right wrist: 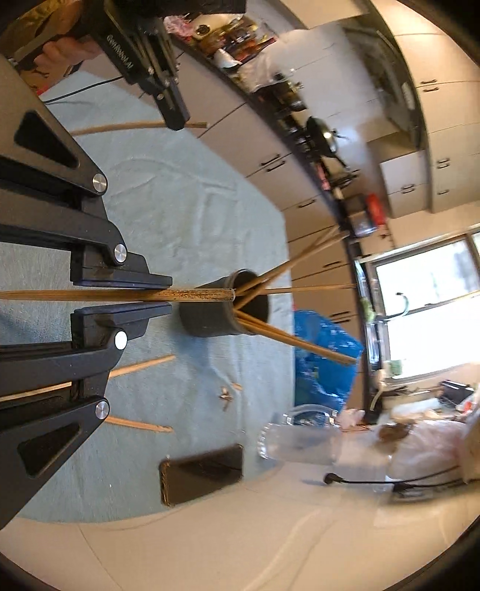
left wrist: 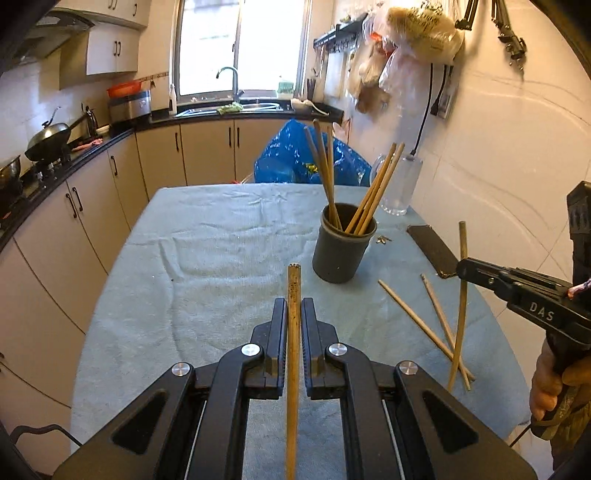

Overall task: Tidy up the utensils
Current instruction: 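Lift both held chopsticks and carry them over the holder cup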

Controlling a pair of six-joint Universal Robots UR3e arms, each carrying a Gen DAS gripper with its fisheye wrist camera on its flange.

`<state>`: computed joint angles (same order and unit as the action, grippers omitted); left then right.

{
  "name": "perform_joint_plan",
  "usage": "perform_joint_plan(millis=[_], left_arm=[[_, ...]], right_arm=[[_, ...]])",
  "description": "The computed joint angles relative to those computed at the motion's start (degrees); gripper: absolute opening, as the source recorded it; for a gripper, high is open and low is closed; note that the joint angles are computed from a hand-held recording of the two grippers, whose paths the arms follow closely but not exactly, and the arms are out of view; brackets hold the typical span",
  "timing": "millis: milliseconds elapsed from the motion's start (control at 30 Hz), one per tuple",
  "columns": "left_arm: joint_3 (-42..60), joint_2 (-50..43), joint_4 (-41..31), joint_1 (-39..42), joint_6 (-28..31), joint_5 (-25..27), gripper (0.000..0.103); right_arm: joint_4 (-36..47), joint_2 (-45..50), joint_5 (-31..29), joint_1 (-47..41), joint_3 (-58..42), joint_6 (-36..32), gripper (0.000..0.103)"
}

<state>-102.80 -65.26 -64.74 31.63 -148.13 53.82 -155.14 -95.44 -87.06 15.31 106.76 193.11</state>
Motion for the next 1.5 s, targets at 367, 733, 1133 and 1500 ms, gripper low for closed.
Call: perform_joint_plan(millis=[367, 733, 1133, 1500], left_arm=[[0.64, 13.16, -13.39, 12.07, 8.19, -12.24, 0.007], [5.26, 10.15, -12.6, 14.62, 2.22, -19.53, 0.007], [21.85, -12.63, 12.83, -4.28, -19.64, -9.17, 0.007], [46.24, -37.74, 20.9, -19.61, -30.01, 4.17, 0.007]], right_arm=[[-3.71, -6.56, -4.36, 2.93, 3.79, 1.14, 0.007], [-8.92, -6.11, -3.28, 0.56, 3.72, 2.0, 0.007], [-14.27, 4.63, 0.04, -5.53, -10.28, 7.67, 0.007], [-17.32, 23.79, -9.9, -4.36, -33.95, 7.96, 0.007]])
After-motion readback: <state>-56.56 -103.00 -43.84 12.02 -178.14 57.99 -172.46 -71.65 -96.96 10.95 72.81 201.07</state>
